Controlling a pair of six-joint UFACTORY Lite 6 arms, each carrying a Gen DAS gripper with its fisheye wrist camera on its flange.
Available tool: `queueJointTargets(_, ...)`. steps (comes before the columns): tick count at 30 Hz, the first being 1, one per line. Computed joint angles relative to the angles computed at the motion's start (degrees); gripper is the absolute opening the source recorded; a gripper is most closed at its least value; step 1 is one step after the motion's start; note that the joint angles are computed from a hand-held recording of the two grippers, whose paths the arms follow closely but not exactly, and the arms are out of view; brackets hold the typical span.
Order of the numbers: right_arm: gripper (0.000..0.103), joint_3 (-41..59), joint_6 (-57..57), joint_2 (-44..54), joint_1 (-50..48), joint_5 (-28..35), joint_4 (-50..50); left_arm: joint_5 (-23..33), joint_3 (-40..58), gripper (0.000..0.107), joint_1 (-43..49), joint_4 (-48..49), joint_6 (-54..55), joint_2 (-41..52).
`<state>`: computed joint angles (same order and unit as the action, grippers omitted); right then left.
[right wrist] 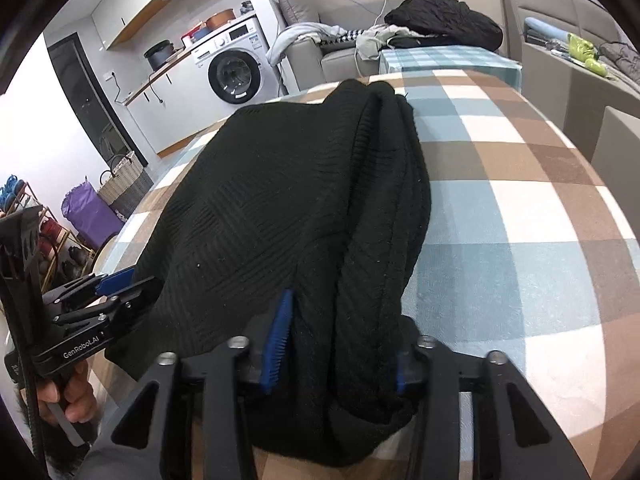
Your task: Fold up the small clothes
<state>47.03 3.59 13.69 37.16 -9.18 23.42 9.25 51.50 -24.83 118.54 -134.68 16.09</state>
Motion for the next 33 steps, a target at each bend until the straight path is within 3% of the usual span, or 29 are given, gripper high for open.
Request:
queueJointTargets(1, 0.059, -1.1, -2.8, -1.4, 0.2, -0.2, 2.9, 0.2, -1.1, 0.042, -0.3, -0.2, 0.1, -1.0)
queueJointTargets(3, 0.080, -4.5, -8.2, -5.3, 1.0, -1.5, 8.3, 2.2, -4.5, 0.063, -1.6, -0.1, -1.1, -4.4)
queueJointTargets(5, 0.101, -8.9, -12.2, -10.6, 2.6, -3.6, 12.6, 5.3, -9.1, 0.075, -3.5, 5.3, -8.3, -8.5)
queueJointTargets(6, 0.102, -10.4, -13.8, -12.6, 3.2, -4.3, 14.2, 6.8, -11.6, 0.082, -4.4, 8.0, -11.7, -10.9)
queueJointTargets(10, 0.103, -18.9, -22.5, -22.7, 8.5, -10.3, 22.3, 12.3, -19.5, 0.085, -9.5, 3.9, -11.6, -19.8)
queueJointTargets(14, 0.103, -24.5, -17.6, -29.1, 11.1, -12.5, 19.1, 18.9, -25.8, 0.102, -16.4, -1.8, -10.1, -27.4)
queueJointTargets(17, 0.103, -28.3, -21.6, -32.4, 16.3, -18.8, 25.4, 23.4, -29.2, 0.102, -21.8, -5.6, -9.5, -31.5)
queueJointTargets(21, 0.103, -31.2, -21.2, -34.5, 20.3, -23.0, 26.2, 30.7, -32.0, 0.102, -29.7, -10.6, -8.0, -33.8)
queueJointTargets(28, 0.103, -34.3, -17.6, -33.8, 26.2, -31.2, 25.2, 31.7, -34.0, 0.102, -30.4, -7.5, -13.3, -33.9)
queueJointTargets(33, 0.103, -34.7, -17.8, -33.3, 27.2, -32.7, 26.3, 31.8, -34.7, 0.102, -29.9, -3.5, -16.9, -33.1)
